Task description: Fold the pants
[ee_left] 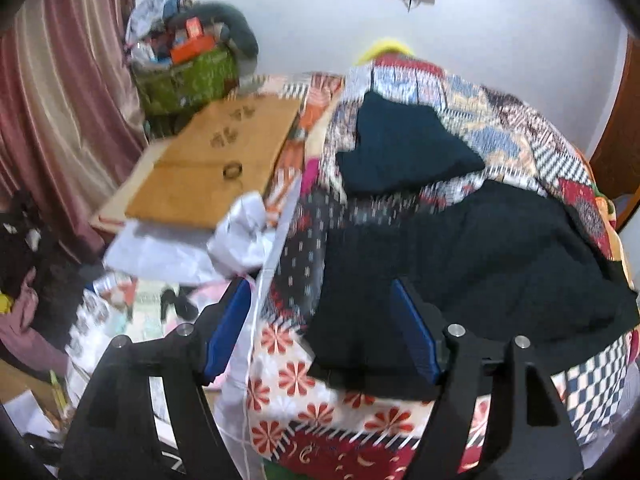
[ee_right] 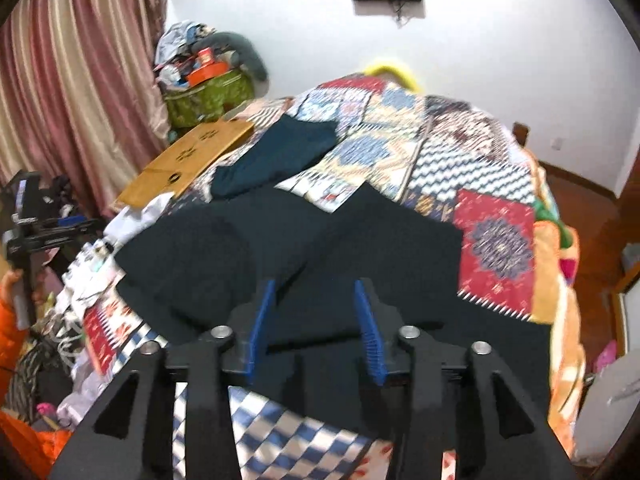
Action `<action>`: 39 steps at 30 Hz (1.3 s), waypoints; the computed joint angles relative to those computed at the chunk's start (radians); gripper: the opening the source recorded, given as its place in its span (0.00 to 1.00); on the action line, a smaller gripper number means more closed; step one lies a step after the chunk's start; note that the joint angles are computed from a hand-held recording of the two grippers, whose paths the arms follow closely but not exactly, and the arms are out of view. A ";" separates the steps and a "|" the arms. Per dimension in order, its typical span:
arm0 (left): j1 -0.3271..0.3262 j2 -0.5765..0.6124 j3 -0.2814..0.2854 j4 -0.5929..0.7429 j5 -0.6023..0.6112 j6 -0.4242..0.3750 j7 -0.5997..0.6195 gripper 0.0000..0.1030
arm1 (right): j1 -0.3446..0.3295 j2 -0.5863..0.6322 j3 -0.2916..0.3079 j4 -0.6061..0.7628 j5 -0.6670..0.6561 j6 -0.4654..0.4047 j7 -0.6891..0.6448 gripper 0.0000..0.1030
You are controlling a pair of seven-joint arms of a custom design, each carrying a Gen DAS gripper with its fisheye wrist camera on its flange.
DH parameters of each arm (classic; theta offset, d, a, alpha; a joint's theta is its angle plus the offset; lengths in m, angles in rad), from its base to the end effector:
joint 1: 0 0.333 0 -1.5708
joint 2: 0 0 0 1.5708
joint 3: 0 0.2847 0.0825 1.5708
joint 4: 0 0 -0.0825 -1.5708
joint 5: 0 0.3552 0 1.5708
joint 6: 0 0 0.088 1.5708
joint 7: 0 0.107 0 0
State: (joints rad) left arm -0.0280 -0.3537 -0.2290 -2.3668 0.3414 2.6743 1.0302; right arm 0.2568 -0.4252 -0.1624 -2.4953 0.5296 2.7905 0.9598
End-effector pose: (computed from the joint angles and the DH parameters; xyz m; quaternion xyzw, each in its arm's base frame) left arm 0.4513 -0.1372 0.5138 -0.6680 0.6574 -0.2268 0.2649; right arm 0.4447 0.0142 0.4968 -0.7311 0.5618 -0.1829 0.3411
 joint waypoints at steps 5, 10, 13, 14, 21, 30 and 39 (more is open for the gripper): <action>-0.010 0.046 0.000 0.087 -0.006 0.050 0.013 0.90 | -0.001 0.087 -0.003 0.084 0.011 0.029 -0.015 0.67; -0.058 0.191 0.012 0.246 -0.075 0.045 0.076 0.93 | -0.030 0.216 0.022 0.199 0.008 0.023 -0.026 0.76; -0.086 0.303 0.015 0.360 -0.097 0.021 0.111 0.93 | -0.058 0.308 0.042 0.293 0.026 -0.030 -0.031 0.76; -0.094 0.340 0.016 0.400 -0.086 0.008 0.108 0.93 | -0.069 0.336 0.052 0.320 0.030 -0.040 -0.034 0.76; -0.168 0.602 0.040 0.681 -0.063 -0.081 0.155 0.93 | -0.167 0.543 0.127 0.531 0.042 -0.113 0.034 0.76; -0.220 0.768 0.082 0.853 -0.066 -0.132 0.204 0.93 | -0.256 0.835 0.180 0.869 -0.043 -0.332 0.182 0.60; -0.247 0.840 0.109 0.916 -0.066 -0.191 0.205 0.93 | -0.301 0.918 0.239 0.960 -0.024 -0.394 0.133 0.51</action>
